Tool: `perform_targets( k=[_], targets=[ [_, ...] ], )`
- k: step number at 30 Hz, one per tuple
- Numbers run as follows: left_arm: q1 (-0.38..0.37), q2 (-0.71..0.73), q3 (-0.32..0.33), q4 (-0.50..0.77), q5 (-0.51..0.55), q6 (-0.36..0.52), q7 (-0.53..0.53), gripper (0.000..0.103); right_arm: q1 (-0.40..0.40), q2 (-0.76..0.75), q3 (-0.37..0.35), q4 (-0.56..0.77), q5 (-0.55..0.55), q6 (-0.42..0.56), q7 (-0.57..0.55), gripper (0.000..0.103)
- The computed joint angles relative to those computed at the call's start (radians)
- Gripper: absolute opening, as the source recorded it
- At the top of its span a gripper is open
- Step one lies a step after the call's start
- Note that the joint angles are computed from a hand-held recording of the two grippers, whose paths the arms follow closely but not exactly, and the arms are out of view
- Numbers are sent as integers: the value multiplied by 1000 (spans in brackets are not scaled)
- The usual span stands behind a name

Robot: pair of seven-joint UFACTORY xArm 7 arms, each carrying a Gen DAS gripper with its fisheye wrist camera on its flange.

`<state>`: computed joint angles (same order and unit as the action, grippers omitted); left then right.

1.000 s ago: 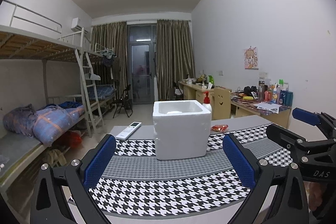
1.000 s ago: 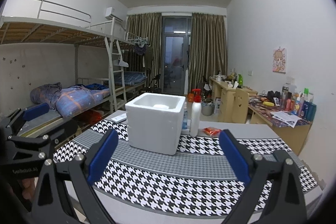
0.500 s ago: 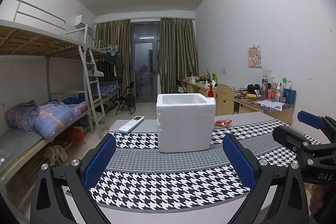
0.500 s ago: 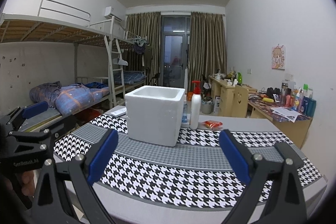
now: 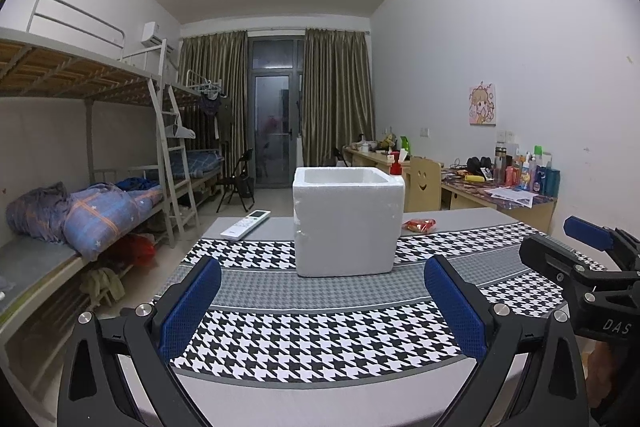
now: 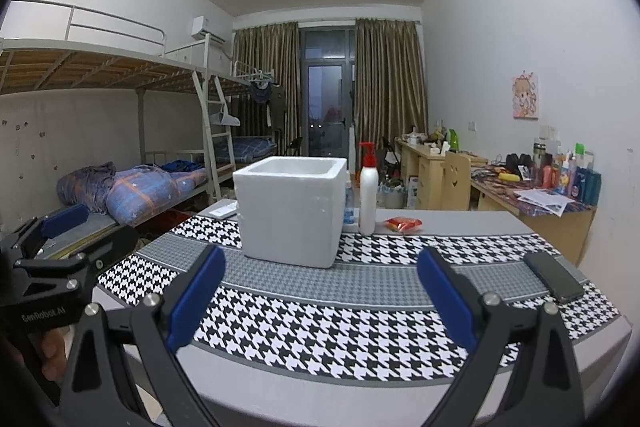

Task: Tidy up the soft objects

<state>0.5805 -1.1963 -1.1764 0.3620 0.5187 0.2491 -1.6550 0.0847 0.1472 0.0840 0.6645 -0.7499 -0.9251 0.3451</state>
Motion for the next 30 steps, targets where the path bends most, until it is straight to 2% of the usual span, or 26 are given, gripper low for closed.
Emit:
perform_targets(
  k=[5,30],
  targets=[
    [-5,-11,-8,-8,-3,-13,-14,102,-5,-1,-4,-15,-7,-13,-4,98],
    [-44,25,-47,4,9,64,-65,102,-22,7,-10,-38,-30,-39,-16,98]
  ],
)
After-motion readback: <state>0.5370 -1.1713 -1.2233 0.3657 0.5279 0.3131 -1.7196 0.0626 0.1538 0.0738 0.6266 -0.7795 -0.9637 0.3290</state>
